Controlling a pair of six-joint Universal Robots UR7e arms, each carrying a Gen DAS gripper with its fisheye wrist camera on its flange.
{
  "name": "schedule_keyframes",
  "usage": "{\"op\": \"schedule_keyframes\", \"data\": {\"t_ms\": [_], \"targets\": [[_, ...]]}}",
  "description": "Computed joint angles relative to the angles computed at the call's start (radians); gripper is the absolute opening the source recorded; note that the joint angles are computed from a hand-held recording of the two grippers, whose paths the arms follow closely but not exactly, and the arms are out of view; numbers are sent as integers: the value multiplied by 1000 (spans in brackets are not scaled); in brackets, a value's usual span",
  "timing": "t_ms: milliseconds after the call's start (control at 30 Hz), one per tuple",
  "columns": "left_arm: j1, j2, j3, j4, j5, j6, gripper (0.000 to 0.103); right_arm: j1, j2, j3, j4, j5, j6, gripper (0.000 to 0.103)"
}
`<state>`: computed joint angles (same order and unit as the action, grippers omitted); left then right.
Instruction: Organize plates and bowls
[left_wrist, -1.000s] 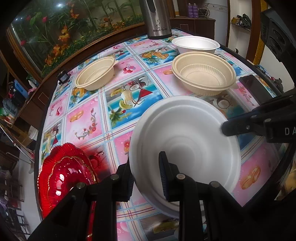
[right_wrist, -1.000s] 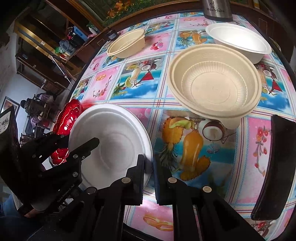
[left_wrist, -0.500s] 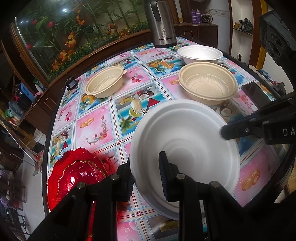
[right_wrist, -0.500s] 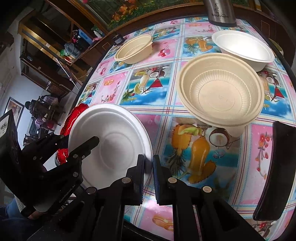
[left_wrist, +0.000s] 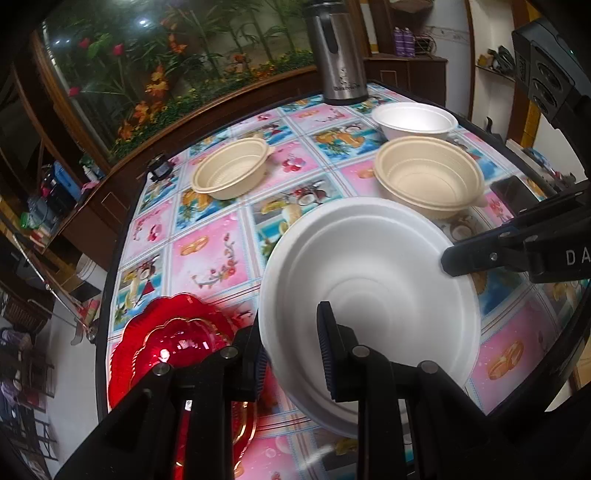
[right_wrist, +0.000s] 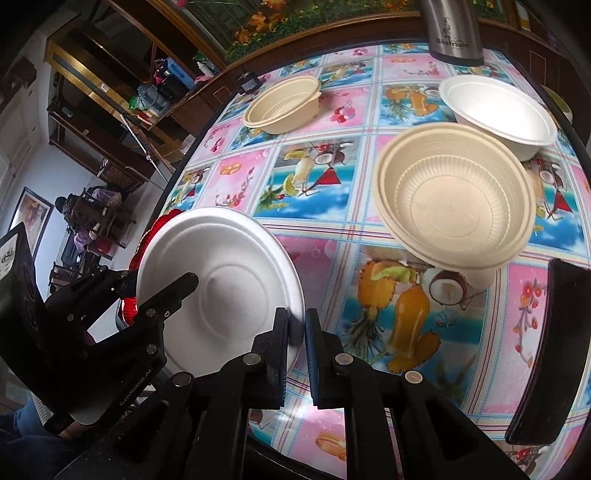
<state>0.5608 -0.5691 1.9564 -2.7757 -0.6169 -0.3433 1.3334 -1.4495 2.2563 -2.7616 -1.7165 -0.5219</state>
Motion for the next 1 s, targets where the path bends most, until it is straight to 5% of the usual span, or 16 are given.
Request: {"op": "schedule_keyframes", "data": {"t_ms": [433,767,1000], "targets": [[3,-159,109,78,96,-184,24,146,99,-77,31,-9,-4,10],[81,-299,218,248,153,-427,24,291,324,-163,-3,-93,-42,11],[137,-322,241,272,141,-456,24,343,446,-194,-81,-165,-94,11]]}}
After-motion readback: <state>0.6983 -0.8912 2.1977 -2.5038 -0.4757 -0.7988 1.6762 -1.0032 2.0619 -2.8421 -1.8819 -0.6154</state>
